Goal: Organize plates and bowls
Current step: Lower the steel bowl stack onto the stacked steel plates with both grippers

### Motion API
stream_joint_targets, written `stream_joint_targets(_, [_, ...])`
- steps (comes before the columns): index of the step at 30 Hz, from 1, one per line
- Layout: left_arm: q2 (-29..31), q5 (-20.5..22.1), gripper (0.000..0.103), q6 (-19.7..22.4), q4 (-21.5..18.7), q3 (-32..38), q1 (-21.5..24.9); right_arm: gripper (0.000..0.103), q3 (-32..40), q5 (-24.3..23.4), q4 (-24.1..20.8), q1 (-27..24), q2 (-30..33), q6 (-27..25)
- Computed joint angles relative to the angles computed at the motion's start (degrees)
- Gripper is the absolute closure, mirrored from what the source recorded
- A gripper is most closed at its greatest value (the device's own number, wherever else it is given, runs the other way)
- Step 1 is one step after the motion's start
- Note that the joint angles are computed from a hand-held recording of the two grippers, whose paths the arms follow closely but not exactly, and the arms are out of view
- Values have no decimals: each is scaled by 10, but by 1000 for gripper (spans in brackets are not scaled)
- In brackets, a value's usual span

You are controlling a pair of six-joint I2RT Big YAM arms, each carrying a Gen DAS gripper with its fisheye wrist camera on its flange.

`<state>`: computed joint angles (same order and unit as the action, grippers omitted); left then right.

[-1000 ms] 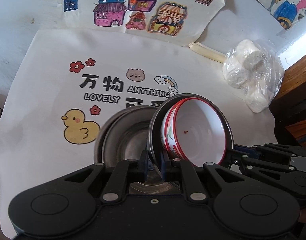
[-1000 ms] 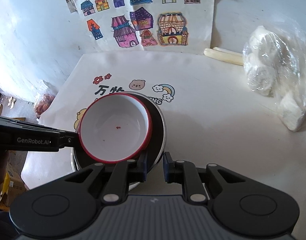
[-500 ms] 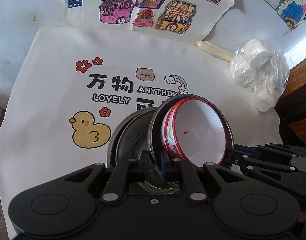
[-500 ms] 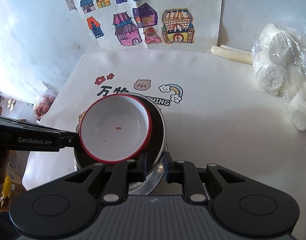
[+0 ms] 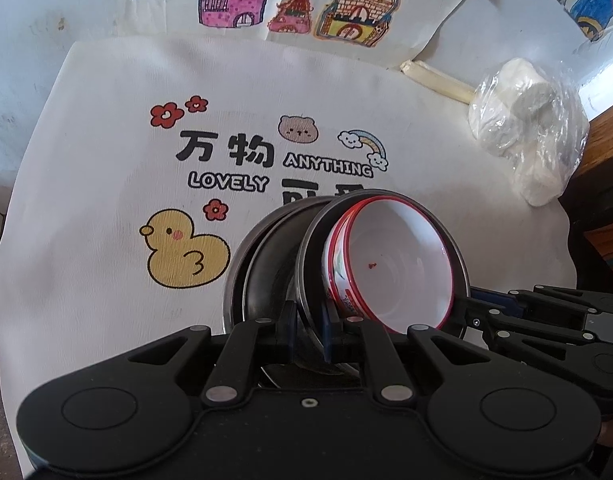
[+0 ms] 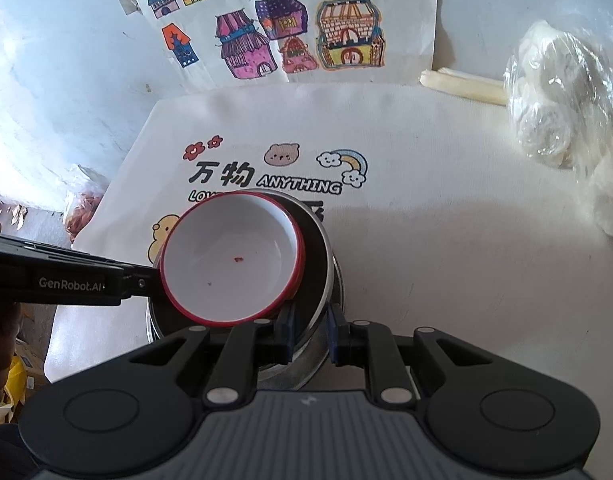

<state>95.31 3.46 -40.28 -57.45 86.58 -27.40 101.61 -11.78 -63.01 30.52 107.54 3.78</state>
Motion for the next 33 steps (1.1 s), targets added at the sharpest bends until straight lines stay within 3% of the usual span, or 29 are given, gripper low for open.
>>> stream_joint_targets(33, [-8,-10,92,-18,-2,-16,8,84,11,2,0,13,17,-12])
